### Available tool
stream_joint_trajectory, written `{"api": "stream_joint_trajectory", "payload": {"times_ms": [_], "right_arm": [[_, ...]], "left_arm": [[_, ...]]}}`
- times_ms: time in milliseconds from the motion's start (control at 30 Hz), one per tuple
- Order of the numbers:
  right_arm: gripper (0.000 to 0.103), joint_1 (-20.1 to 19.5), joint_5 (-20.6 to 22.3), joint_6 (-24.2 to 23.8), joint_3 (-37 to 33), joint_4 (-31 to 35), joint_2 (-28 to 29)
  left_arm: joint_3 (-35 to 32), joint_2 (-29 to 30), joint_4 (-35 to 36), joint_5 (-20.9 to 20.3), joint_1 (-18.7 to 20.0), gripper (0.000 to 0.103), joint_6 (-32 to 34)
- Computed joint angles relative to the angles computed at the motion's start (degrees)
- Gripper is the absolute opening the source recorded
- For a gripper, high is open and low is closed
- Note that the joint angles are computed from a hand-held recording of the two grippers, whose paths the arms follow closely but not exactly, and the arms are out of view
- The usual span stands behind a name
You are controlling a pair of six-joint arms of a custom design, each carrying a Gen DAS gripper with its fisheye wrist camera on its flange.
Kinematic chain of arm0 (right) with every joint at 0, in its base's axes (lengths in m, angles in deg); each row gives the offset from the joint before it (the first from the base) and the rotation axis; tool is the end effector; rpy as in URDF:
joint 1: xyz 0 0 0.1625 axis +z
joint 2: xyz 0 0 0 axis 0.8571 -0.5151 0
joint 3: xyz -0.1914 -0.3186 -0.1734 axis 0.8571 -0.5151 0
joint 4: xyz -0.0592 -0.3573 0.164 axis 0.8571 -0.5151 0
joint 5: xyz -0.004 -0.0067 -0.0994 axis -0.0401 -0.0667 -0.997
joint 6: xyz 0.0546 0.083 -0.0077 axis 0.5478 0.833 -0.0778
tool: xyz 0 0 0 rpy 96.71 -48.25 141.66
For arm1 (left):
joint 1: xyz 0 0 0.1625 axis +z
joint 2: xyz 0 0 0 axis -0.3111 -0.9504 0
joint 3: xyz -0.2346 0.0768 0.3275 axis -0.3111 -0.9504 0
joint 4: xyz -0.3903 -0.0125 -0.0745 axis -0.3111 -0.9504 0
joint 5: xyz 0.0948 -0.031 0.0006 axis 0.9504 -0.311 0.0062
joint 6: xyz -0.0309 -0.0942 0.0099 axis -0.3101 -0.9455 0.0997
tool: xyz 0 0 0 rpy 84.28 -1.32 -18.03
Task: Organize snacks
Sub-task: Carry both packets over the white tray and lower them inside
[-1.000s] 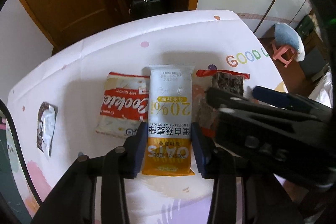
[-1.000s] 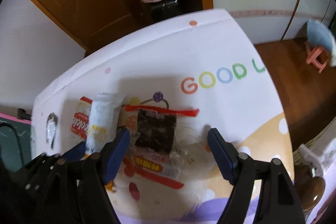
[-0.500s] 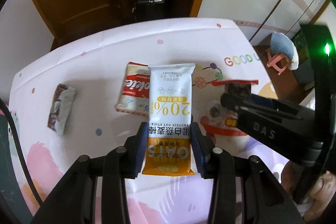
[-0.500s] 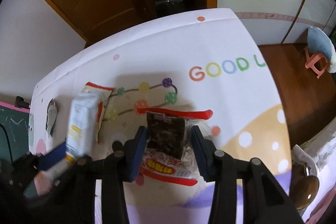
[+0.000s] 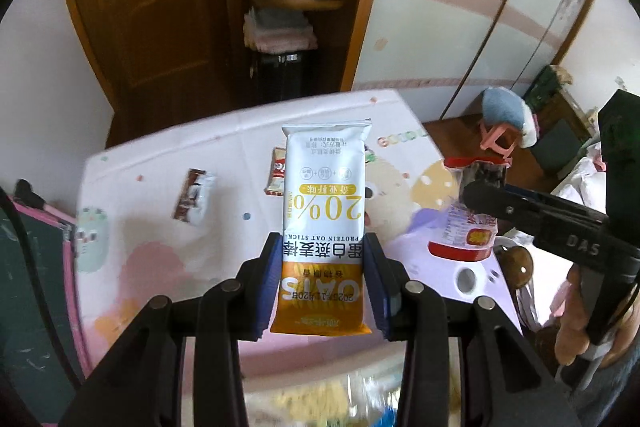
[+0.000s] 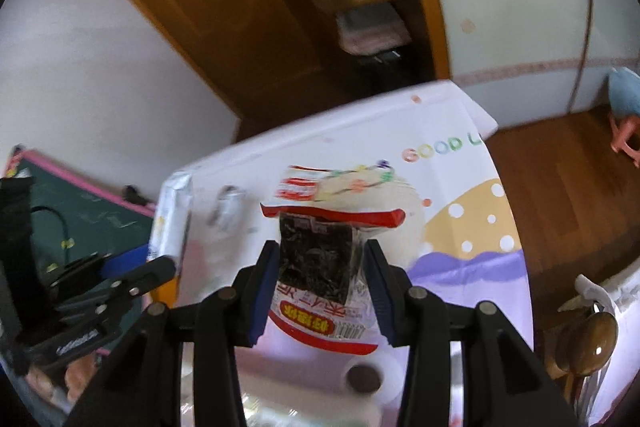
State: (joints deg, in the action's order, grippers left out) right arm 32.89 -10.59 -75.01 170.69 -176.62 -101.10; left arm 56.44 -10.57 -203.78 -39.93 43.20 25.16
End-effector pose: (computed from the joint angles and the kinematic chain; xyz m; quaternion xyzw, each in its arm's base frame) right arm 0.1354 -0.4944 0.2470 0.2262 -0.9535 0.1668 0.1087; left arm -0.3213 -0.3744 0.1105 0.0818 0.9076 -0.2560 0.3225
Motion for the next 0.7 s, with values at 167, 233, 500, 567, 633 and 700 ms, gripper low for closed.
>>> {"api": "stream_joint_trajectory", "payload": {"times_ms": [167,233,500,567,633,700], "right_arm": [[0.043,2.18,5.95,-4.08,8.04,3.46,-13.36],[0.043,2.87,7.44,-5.45,10.48,4.71,-17.86],[0.044,6.00,7.78,-7.71,21.10,6.94,-34.45],[0.044,5.44,7.67,-9.02,23.92,5.95,-37.76],[0.044,4.11,8.26,-9.75,26.60,6.20,-41.52],[0.044,2.82,7.98,-9.43,28.72,6.43,-44.27]], "left_arm": [[2.20,-7.27,12.75,1.01,-12.53,0.038,-11.88],[2.56,-8.94,16.61,1.10,-16.75,0.038,-16.27],[1.75,-10.21,34.69,-2.17,-31.12,0.039,-37.02],[3.41,-10.47,34.42,-4.01,-34.16,0.039,-40.72],[5.44,-10.52,32.38,-5.92,-36.09,0.039,-42.97],[7.73,-10.26,29.34,-8.40,-37.38,0.039,-44.47]]}}
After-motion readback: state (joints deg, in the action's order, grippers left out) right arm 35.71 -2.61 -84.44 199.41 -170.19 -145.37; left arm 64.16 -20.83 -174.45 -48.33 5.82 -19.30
